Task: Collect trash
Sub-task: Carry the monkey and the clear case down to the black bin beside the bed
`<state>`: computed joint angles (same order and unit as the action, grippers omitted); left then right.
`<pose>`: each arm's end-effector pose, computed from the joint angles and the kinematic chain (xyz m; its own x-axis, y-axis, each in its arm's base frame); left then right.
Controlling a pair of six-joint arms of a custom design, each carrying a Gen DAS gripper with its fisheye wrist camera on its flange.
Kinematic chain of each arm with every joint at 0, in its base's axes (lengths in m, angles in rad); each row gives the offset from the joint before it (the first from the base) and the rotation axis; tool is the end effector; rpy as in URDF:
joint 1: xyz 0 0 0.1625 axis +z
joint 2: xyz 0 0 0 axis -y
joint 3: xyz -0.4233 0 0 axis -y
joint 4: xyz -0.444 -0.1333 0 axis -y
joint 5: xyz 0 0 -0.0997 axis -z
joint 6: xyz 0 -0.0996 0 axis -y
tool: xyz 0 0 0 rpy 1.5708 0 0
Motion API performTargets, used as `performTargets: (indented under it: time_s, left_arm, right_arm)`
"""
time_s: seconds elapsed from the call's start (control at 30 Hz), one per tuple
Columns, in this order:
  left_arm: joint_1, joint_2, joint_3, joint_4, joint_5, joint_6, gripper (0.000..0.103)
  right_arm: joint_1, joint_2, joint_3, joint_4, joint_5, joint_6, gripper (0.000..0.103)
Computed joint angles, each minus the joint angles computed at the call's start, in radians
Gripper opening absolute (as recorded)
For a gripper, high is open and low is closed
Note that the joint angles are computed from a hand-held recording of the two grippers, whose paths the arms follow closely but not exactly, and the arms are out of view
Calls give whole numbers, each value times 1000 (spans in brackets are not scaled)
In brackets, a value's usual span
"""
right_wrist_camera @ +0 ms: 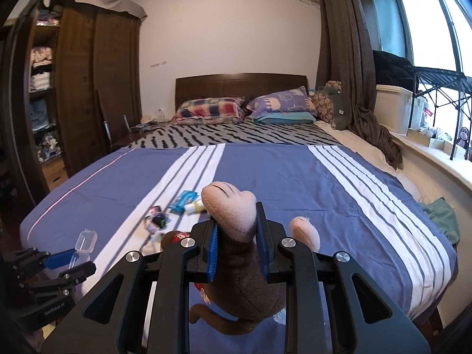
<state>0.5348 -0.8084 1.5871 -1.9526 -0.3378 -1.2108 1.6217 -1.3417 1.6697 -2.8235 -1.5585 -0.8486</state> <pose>-0.4758 -0.5460 0.0878 -0.6916 -0.2740 -0.6683 0.4151 0.6064 -0.6782 0.1677 -0.6483 0.4513 -0.6368 -0.4913 0.5942 -0.7692 0.3519 -0.5334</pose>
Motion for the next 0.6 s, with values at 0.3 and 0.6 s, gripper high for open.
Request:
performTargets:
  time_s: [0.3,0.6]
  left_arm:
    - [-86,-36,84,34,-10,-89,36]
    - [-133,-44,174,-93,-95,-27,36]
  right_arm:
    - [-35,-153,122,103,23,-15,23]
    - [-90,-252,222,223,14,-81,23]
